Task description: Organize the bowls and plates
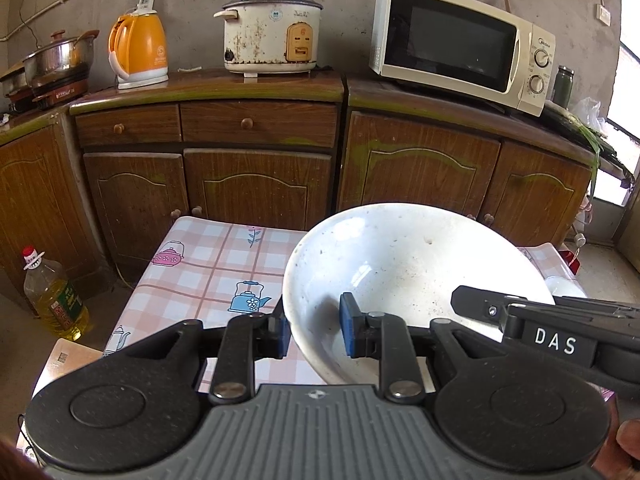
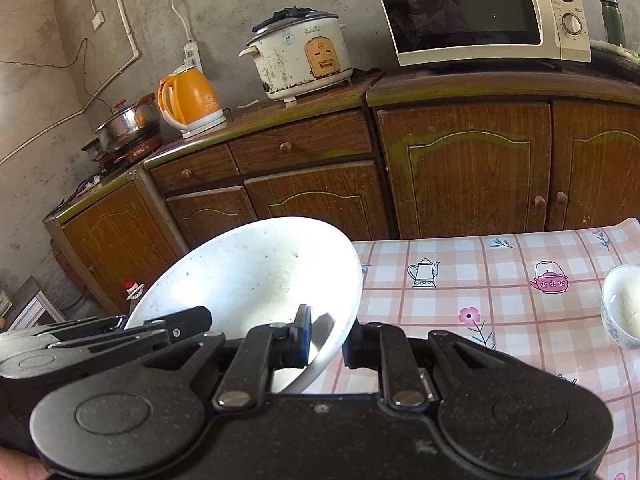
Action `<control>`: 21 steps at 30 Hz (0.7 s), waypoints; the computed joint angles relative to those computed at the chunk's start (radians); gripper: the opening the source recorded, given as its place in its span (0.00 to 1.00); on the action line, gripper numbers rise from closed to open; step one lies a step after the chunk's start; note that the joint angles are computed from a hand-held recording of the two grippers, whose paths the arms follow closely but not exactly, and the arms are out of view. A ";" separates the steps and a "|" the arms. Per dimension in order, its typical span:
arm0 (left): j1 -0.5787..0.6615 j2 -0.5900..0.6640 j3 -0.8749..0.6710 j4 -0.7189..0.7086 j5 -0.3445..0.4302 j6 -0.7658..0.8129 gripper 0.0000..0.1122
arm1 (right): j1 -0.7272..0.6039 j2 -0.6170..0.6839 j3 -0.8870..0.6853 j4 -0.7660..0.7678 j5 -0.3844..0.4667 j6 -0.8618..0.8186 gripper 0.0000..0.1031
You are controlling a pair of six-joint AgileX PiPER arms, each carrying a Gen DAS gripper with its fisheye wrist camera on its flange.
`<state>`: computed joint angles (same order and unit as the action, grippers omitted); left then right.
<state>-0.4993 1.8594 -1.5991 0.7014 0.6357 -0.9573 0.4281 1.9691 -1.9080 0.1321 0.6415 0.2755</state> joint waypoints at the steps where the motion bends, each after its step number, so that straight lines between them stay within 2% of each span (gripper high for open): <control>1: -0.001 -0.008 0.012 0.006 -0.002 -0.008 0.22 | 0.003 -0.005 0.008 0.001 -0.003 0.002 0.20; 21: -0.037 -0.101 0.175 0.133 -0.008 -0.150 0.22 | 0.042 -0.066 0.120 -0.020 -0.049 0.015 0.20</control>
